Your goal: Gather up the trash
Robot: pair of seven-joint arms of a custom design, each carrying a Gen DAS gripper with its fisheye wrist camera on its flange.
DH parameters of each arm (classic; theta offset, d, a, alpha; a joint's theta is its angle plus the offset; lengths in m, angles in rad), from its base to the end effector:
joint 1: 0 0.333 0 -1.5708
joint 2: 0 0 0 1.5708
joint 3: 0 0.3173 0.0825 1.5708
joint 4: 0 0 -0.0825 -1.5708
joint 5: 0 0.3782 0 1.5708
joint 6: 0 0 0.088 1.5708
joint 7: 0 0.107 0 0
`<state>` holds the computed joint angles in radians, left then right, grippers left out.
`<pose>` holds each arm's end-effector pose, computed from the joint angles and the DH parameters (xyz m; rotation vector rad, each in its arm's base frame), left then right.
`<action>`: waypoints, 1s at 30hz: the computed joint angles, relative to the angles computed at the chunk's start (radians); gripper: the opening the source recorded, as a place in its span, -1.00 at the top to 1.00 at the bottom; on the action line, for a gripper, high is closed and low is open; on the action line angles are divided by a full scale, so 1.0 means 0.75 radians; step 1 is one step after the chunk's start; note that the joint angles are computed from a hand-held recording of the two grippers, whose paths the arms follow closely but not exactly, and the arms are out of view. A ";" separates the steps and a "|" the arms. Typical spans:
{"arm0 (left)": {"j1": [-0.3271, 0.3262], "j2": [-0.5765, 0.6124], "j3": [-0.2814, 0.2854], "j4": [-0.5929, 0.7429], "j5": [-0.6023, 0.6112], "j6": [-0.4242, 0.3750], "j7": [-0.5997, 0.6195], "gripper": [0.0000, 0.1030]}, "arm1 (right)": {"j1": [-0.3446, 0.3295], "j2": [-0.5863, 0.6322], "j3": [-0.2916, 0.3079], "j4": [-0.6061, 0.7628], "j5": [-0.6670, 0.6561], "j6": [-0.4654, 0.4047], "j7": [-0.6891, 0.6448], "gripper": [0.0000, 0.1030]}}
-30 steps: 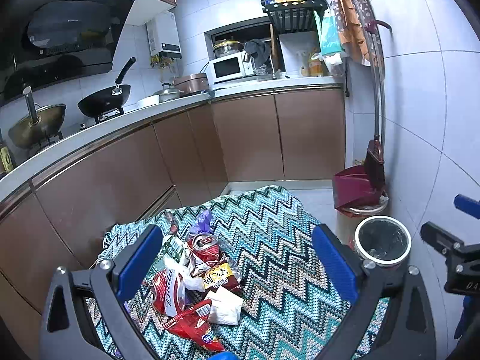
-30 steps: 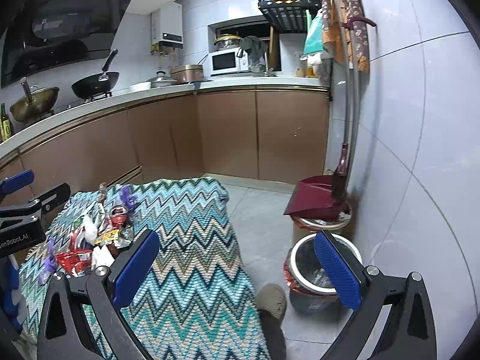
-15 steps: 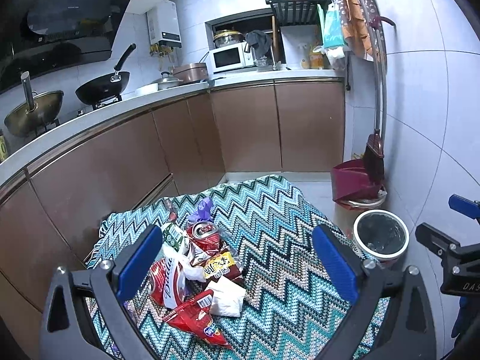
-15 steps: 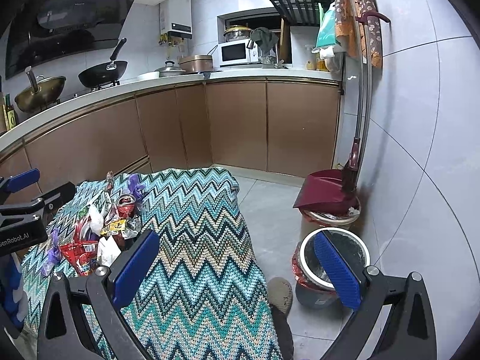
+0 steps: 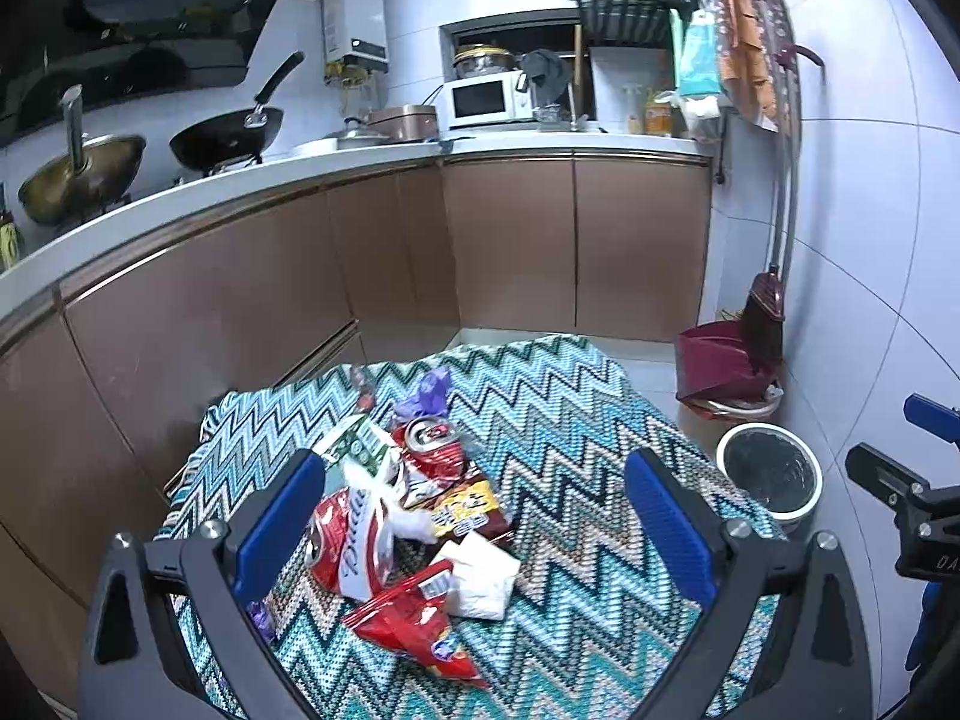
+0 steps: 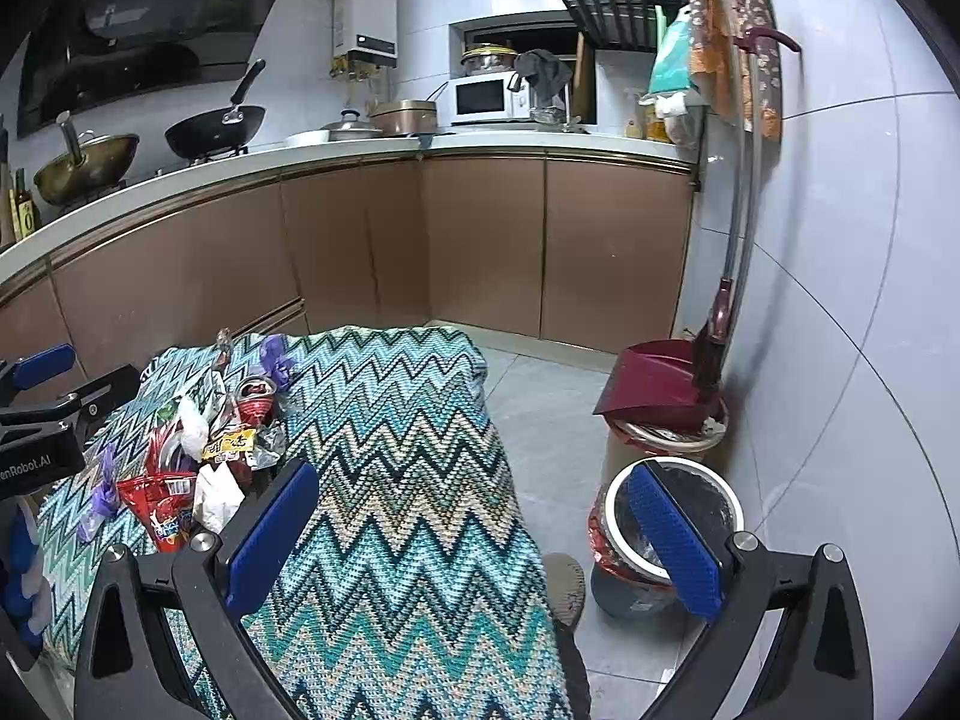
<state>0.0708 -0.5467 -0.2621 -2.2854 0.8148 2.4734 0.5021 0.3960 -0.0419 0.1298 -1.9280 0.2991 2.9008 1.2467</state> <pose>0.4220 -0.1092 0.6342 -1.7779 1.1977 -0.5837 0.5192 0.2826 0.6302 -1.9194 1.0107 -0.5656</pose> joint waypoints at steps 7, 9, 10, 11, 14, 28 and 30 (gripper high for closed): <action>0.021 -0.106 0.070 -0.145 -0.031 0.016 0.002 -0.95 | 0.036 0.073 0.021 0.081 0.113 -0.094 -0.174 -1.00; 0.013 -0.152 0.113 -0.219 -0.073 0.048 0.041 -0.95 | 0.045 0.107 0.033 0.120 0.159 -0.143 -0.238 -1.00; 0.006 -0.170 0.133 -0.252 -0.100 0.067 0.069 -0.95 | 0.049 0.123 0.039 0.138 0.179 -0.169 -0.264 -1.00; -0.013 -0.194 0.167 -0.300 -0.142 0.090 0.112 -0.95 | 0.052 0.145 0.045 0.163 0.200 -0.202 -0.291 -1.00; -0.041 -0.230 0.219 -0.396 -0.261 0.135 0.211 -0.94 | 0.063 0.216 0.062 0.246 0.227 -0.297 -0.336 -1.00; -0.159 -0.070 0.436 -0.510 -0.808 0.436 0.562 0.02 | 0.063 0.670 0.123 0.838 0.353 -0.963 -0.335 -0.37; -0.152 -0.062 0.439 -0.522 -0.859 0.456 0.595 0.14 | 0.060 0.730 0.133 0.921 0.372 -1.047 -0.321 -0.29</action>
